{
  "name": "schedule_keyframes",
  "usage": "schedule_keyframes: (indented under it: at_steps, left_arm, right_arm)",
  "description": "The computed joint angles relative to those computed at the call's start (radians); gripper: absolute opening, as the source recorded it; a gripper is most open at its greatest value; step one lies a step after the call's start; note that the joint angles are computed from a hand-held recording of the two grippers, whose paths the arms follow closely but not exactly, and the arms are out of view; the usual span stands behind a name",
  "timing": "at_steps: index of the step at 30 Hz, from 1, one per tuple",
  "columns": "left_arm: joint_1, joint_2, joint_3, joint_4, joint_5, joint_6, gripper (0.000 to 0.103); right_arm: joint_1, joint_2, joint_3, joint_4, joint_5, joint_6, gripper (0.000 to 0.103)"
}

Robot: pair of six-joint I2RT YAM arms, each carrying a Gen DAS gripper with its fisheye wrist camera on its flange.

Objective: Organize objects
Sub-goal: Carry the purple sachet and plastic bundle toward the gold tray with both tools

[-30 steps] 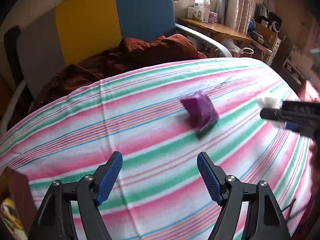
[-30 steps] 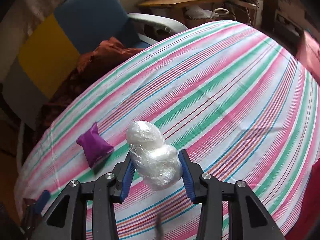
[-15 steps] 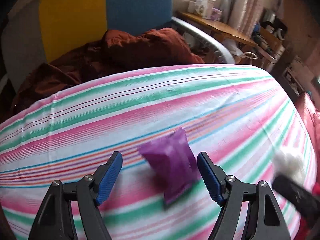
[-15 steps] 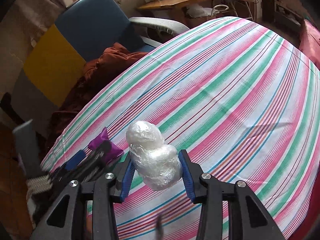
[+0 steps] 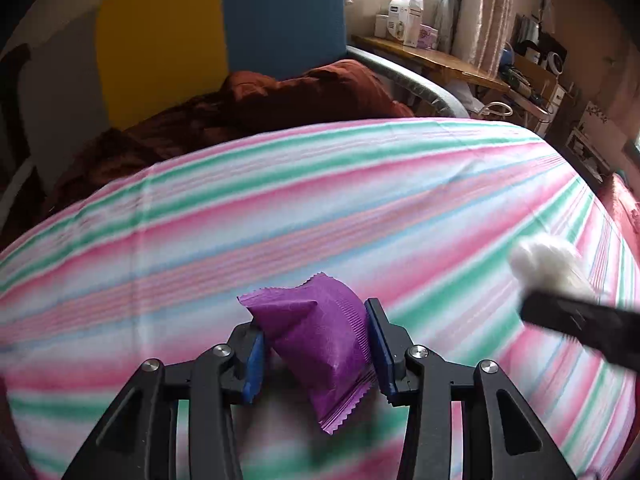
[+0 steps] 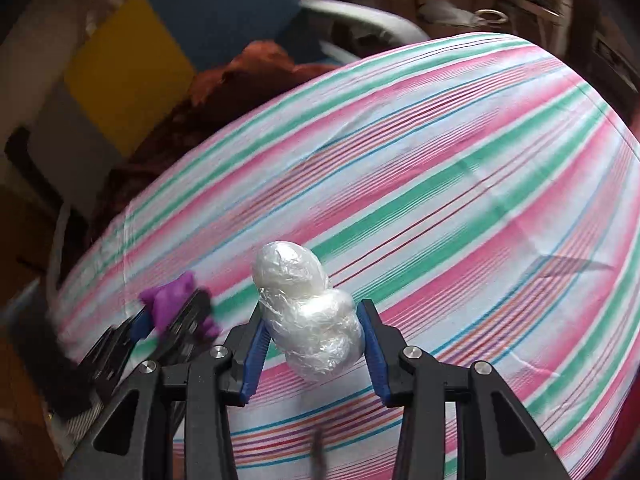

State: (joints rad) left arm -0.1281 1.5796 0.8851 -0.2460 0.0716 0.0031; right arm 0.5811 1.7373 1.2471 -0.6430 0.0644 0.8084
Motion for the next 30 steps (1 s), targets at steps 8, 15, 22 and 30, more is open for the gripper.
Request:
schedule_keyframes:
  at_steps: [8,15,22,30]
  left_arm:
    - [0.115,-0.427,-0.335,-0.068,0.03,0.015,0.045]
    - [0.252,-0.69,-0.477,-0.154,0.108,0.038,0.045]
    - [0.24,-0.712,-0.498,-0.14,0.092,0.039,0.045]
    - [0.244,-0.7,-0.503,-0.117,0.096,0.041,0.046]
  right_arm:
    - [0.079,0.083,0.086,-0.023,-0.032,-0.137,0.043]
    - [0.185,0.147,0.17,-0.024,-0.035,-0.266,0.043]
    - [0.211,0.215,0.225,-0.071,-0.006,-0.289,0.043]
    - [0.239,0.253,0.257,-0.09,0.06,-0.317,0.043]
